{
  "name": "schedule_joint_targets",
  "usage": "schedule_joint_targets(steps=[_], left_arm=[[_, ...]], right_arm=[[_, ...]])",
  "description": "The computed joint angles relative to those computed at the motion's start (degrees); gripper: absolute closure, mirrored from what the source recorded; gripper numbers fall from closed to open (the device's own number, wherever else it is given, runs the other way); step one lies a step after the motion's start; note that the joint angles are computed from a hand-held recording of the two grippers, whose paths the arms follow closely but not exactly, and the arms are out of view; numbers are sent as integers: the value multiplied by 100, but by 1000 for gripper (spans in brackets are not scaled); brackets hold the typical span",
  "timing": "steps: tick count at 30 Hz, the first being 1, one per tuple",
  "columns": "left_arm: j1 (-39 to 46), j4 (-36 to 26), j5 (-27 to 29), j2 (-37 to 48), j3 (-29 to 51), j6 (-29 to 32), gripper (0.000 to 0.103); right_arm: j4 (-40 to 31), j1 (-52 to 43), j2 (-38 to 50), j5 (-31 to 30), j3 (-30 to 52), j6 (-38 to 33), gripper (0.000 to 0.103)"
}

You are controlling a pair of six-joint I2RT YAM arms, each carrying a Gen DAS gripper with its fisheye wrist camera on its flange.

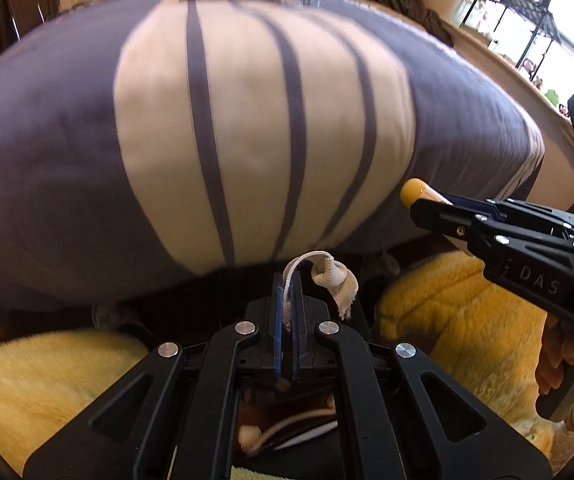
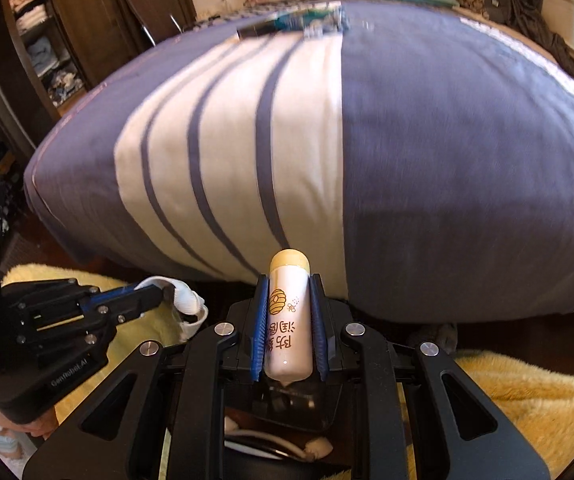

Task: Collect trash
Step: 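Lower both tools holding hook and tube below the bed edge, then open both tools to drop the white hook and yellow-capped tube into the bin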

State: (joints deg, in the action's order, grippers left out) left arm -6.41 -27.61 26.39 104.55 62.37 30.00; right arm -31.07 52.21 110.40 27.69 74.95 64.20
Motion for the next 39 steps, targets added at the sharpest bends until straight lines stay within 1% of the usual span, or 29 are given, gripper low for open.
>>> schedule_joint_targets(steps=[4, 9, 13, 18, 22, 23, 24, 25, 26, 27, 28, 29, 30, 32, 34, 35, 36, 37, 39], left_arm=[[-48, -62, -92, 499, 142, 52, 101], [-166, -145, -274, 1103, 402, 57, 101], [-240, -289, -332, 1409, 546, 67, 101], [-301, -289, -377, 1578, 589, 112, 100], [-381, -264, -471, 1642, 679, 19, 94], [-383, -257, -467, 1653, 689, -4, 86], [-375, -253, -464, 1663, 704, -12, 77], [-374, -225, -472, 1638, 684, -27, 73], [-372, -203, -480, 1610, 669, -34, 69], [-371, -187, -480, 1585, 657, -40, 68], [-369, -180, -488, 1552, 648, -52, 67], [-363, -166, -492, 1520, 640, -70, 66], [-358, -154, -497, 1467, 616, -91, 62], [-332, -94, -518, 1336, 560, -117, 56], [-313, -10, -533, 1108, 460, -130, 50], [-300, 2, -526, 1023, 442, -126, 44], [-287, 41, -522, 860, 387, -130, 36], [-277, 74, -518, 711, 344, -133, 32], [-263, 93, -486, 450, 300, -134, 21]], right_arm=[[312, -116, 214, -459, -166, 31, 82], [547, -192, 408, -805, -300, 123, 82], [686, -287, 597, -1108, -315, 138, 82], [771, -427, 754, -1397, -332, 137, 82], [726, -502, 732, -1389, -303, 84, 81], [687, -527, 741, -1382, -244, 63, 81], [668, -538, 722, -1361, -225, 65, 77], [649, -545, 727, -1342, -200, 70, 69], [637, -552, 716, -1314, -199, 76, 65], [627, -554, 685, -1282, -204, 89, 61], [623, -555, 652, -1253, -219, 112, 61], [610, -548, 613, -1210, -238, 146, 60], [601, -545, 560, -1157, -276, 176, 56], [525, -533, 459, -1038, -317, 224, 46], [358, -508, 328, -850, -332, 273, 32], [203, -484, 250, -713, -309, 310, 29], [101, -472, 221, -631, -277, 331, 22], [16, -456, 177, -529, -276, 352, 17], [-241, -418, 72, -287, -191, 360, 11]])
